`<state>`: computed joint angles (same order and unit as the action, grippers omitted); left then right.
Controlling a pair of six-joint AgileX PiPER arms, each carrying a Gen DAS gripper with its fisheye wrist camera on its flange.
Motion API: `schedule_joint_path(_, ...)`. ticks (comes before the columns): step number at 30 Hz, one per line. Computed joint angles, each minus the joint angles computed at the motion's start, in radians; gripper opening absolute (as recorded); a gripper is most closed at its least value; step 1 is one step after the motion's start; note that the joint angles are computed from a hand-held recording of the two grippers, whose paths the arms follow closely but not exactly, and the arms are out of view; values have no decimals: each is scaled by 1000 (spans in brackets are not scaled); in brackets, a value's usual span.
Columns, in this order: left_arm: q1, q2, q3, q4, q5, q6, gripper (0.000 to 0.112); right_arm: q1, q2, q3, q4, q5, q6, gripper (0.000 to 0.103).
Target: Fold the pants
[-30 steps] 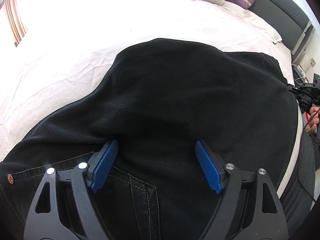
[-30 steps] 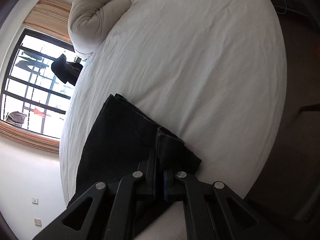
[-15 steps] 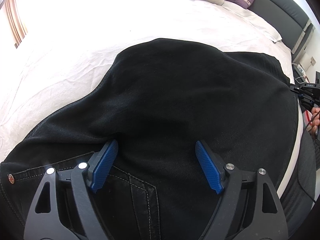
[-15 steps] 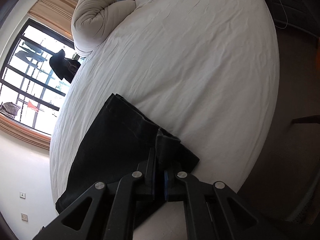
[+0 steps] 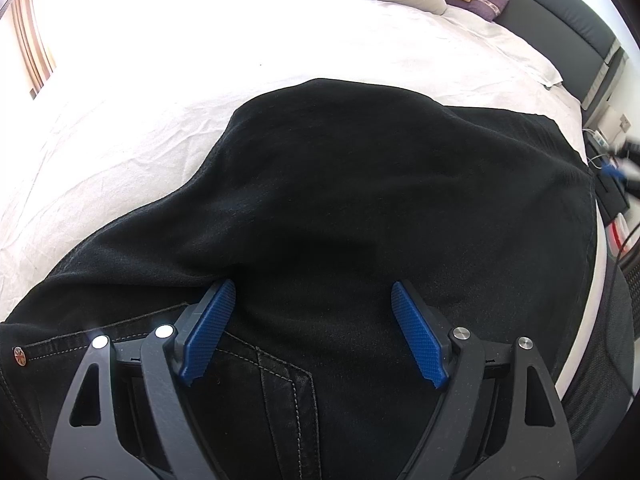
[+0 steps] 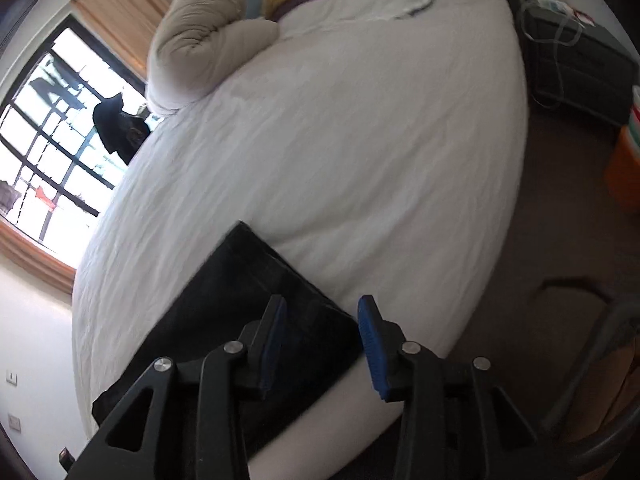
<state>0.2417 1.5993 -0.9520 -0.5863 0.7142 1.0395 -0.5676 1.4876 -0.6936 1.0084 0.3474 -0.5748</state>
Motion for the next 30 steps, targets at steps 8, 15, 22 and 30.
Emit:
schedule_joint_path(8,6,-3,15,-20,-10,25,81,182,318,-399,33,249,-131,41)
schedule_joint_path(15,26,1,15,-47,0,61,81,42,606,-516,250,248,-179,0)
schedule_joint_path(22,35,-6,30,-60,-7,82,81,58,372,-361,208,192,-238,21)
schedule_joint_path(30,-1,-20,39,-33,-27,30,81,182,440,-301,216,364,-423,13)
